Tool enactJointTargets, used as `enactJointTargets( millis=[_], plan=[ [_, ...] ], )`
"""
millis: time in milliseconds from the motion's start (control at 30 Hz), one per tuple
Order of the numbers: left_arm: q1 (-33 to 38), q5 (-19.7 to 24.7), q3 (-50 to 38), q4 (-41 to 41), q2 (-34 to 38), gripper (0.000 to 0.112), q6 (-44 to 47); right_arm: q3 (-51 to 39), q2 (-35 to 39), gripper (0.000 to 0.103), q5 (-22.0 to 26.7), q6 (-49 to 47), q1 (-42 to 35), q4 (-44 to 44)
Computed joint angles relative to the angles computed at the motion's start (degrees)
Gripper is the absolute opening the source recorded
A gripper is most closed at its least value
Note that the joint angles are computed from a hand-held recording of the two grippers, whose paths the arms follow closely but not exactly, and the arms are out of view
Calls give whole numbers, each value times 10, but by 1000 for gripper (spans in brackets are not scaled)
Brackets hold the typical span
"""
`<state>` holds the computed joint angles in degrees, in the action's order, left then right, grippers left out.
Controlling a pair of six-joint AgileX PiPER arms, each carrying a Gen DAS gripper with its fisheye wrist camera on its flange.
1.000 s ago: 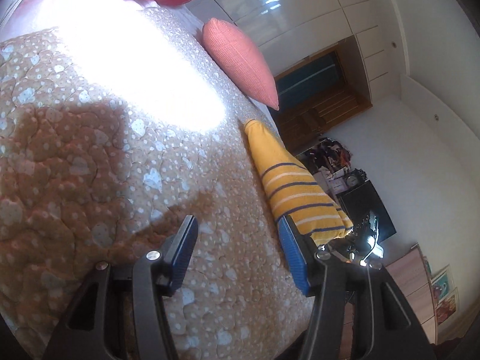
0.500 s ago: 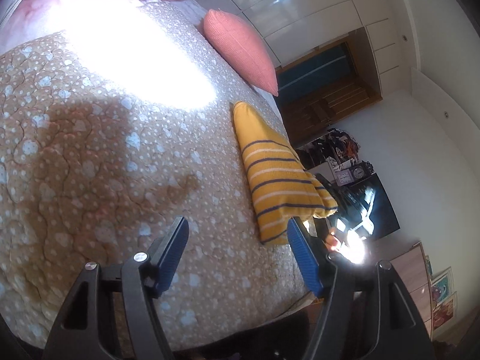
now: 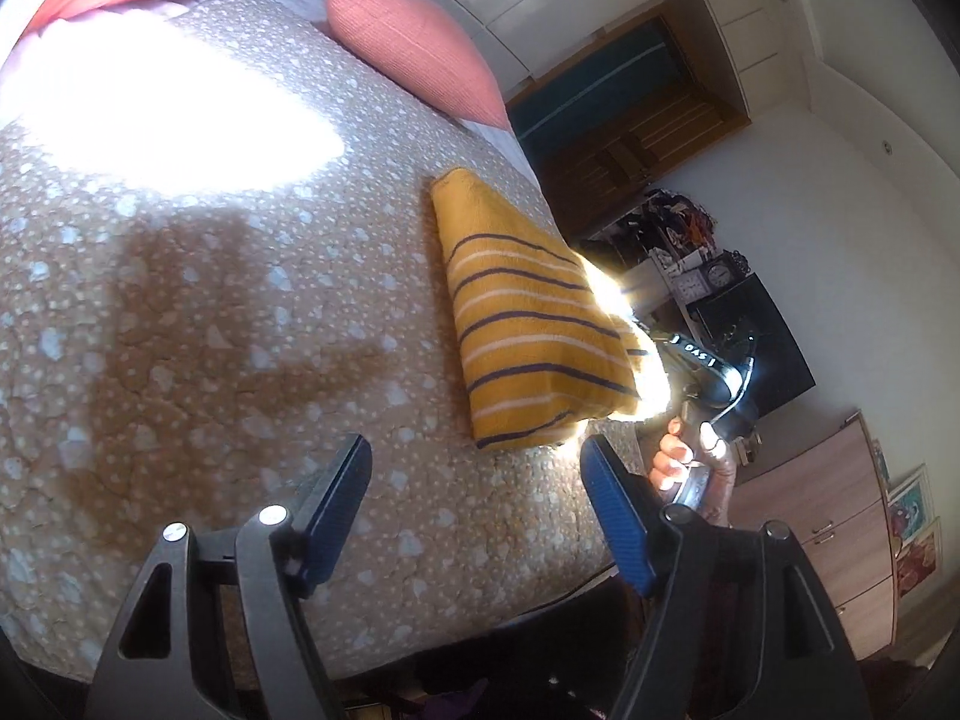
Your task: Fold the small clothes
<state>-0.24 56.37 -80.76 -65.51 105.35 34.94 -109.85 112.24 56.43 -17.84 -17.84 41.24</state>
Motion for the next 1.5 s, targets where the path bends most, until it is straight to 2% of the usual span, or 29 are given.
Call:
enactJointTargets(
  millis=[33, 100, 167, 267, 333, 367, 400, 433, 467, 500, 567, 633, 700, 867, 1067, 1267, 1367, 1500],
  plan=[
    [-19, -1, -26, 16, 13, 71, -23, -27, 18, 13, 14, 29, 4, -50],
    [-54, 0, -85, 54, 42, 71, -70, -15, 24, 25, 13, 59, -7, -80],
    [-84, 3, -132, 91, 66, 71, -107, 35, -8, 25, 0, 40, -34, -19],
    [-107, 8, -161, 103, 85, 72, -120, 108, -61, 42, 12, -61, -77, 117],
    [-117, 12, -174, 108, 100, 72, -134, 136, -86, 46, 37, -109, -86, 164],
    [-119, 17, -184, 113, 107, 72, -143, 148, -91, 53, 56, -133, -88, 186],
    [-122, 19, -188, 117, 111, 72, -151, 162, -96, 66, 69, -149, -82, 199],
    [-124, 20, -189, 120, 111, 72, -156, 177, -99, 73, 74, -162, -73, 204],
    [-127, 21, -191, 124, 110, 72, -161, 196, -105, 75, 69, -175, -63, 196],
    [-129, 19, -192, 132, 107, 72, -164, 209, -107, 60, 68, -183, -51, 172],
    [-135, 8, -184, 155, 93, 72, -166, 231, -103, 9, 78, -186, -33, 111],
    [-141, -6, -185, 184, 84, 72, -173, 285, -112, 9, 46, -182, -34, 87],
    [-145, -14, -188, 215, 81, 72, -190, 321, -104, 9, 38, -193, -54, 112],
    [-162, -44, -174, 290, 72, 72, -234, 359, -90, 12, 63, -233, -106, 209],
    [-170, -69, -132, 322, 59, 73, -232, 421, -137, 23, 23, -300, -100, 233],
    [-168, -125, -57, 339, 20, 74, -249, 479, -153, 24, 1, -360, -115, 301],
    [-171, -157, -30, 361, 8, 78, -277, 519, -172, 26, -30, -404, -114, 339],
    [-179, -159, -24, 398, 15, 78, -312, 564, -201, 27, -80, -473, -98, 376]
  ],
)
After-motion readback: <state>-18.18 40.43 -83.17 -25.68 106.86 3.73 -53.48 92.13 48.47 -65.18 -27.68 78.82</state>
